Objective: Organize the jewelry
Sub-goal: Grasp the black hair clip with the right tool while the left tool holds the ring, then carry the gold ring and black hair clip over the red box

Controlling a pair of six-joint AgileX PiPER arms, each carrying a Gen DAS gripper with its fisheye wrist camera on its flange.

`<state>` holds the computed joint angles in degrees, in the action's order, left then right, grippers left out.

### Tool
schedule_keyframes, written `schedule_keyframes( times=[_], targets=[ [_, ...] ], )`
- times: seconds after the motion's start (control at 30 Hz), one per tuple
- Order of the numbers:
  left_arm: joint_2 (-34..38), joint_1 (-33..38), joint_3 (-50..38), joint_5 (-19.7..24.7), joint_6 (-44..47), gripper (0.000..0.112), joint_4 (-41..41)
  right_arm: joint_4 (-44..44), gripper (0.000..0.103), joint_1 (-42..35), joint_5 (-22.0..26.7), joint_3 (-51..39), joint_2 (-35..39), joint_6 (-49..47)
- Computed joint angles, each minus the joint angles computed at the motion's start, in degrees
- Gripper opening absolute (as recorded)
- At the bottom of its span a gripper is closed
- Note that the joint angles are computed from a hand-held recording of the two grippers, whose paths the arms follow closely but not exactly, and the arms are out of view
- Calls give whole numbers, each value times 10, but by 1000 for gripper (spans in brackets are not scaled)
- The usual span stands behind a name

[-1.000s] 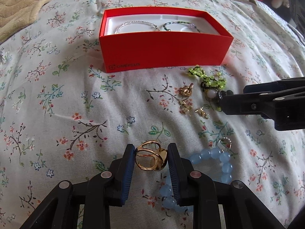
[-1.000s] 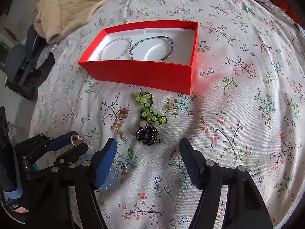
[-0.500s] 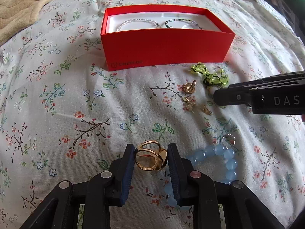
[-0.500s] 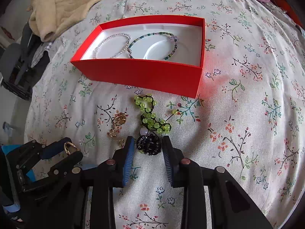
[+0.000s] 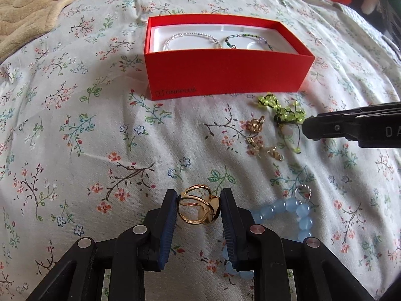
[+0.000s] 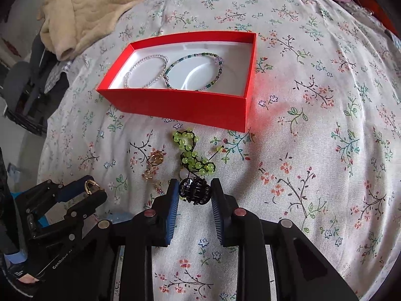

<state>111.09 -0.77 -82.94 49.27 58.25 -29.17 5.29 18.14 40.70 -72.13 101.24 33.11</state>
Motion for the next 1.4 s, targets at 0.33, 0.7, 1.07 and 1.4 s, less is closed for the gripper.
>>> schedule_keyframes(
  times=[0.33,0.7,1.07,1.4],
  targets=[
    [-1,-5,-35,20,-20,29,-11,31,27,-18,-1,6,-30,-15],
    [-1,-8,-91,54,-48,29,-38,63,27,-35,2,6,-60,-37],
    [-7,-16,-62,42,-38,29,-12,119,56,-77,47,63,-80,-91],
    [-4,-18,-66,42,-51,29,-7,109,57,-29,54,41,-46,-101]
  ],
)
